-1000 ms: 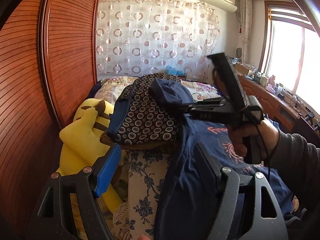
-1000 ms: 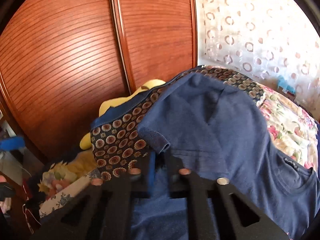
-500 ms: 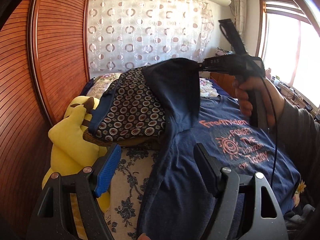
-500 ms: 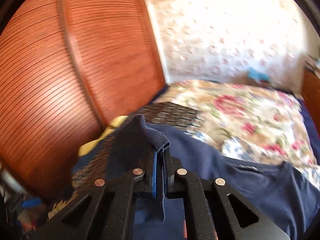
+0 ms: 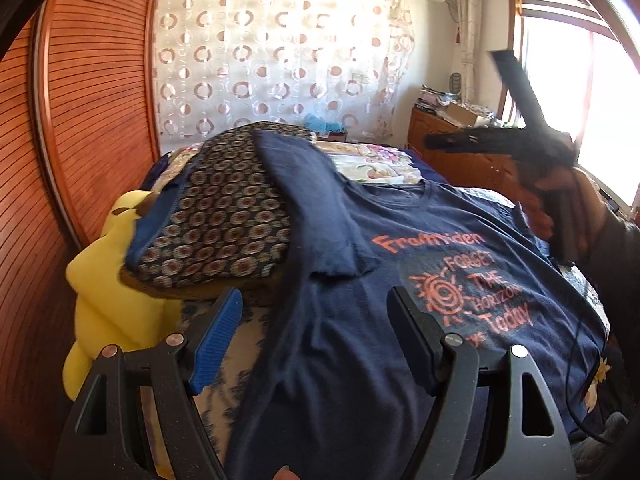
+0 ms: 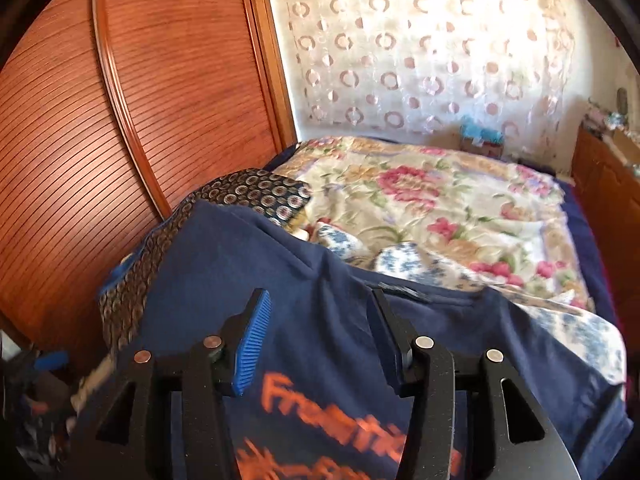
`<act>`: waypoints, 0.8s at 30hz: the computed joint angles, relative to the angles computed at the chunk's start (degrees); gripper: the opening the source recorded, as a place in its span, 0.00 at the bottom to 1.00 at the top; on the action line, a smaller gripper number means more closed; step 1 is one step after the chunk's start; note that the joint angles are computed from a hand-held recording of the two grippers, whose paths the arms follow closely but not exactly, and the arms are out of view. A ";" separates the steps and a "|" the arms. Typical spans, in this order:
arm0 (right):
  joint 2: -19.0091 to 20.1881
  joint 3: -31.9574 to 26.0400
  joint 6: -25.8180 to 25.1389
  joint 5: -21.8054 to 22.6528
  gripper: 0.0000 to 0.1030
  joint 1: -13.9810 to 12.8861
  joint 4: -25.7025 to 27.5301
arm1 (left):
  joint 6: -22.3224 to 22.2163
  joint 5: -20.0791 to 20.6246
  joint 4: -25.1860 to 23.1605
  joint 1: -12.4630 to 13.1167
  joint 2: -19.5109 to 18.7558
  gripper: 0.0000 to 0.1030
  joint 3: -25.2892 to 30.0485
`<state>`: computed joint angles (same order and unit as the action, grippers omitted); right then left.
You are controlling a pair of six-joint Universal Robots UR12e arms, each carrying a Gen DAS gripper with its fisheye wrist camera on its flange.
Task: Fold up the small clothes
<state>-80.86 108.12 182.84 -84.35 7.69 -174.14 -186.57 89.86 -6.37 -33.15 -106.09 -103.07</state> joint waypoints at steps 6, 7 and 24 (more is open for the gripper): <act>-7.65 9.44 -1.39 -0.66 0.51 -1.99 -3.14 | 1.44 -1.05 -2.76 -1.71 -2.95 0.74 3.95; -9.04 10.98 -1.08 -0.77 0.51 -2.44 -3.36 | 1.72 -1.42 -3.57 -1.92 -3.44 0.74 4.63; -20.18 23.47 7.35 -12.57 0.50 -6.64 3.76 | 4.55 -1.20 -19.51 -4.68 -10.05 0.74 14.74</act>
<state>-101.04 131.59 190.19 -96.92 1.05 -170.38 -182.01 88.66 -25.89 -37.83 -116.14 -88.33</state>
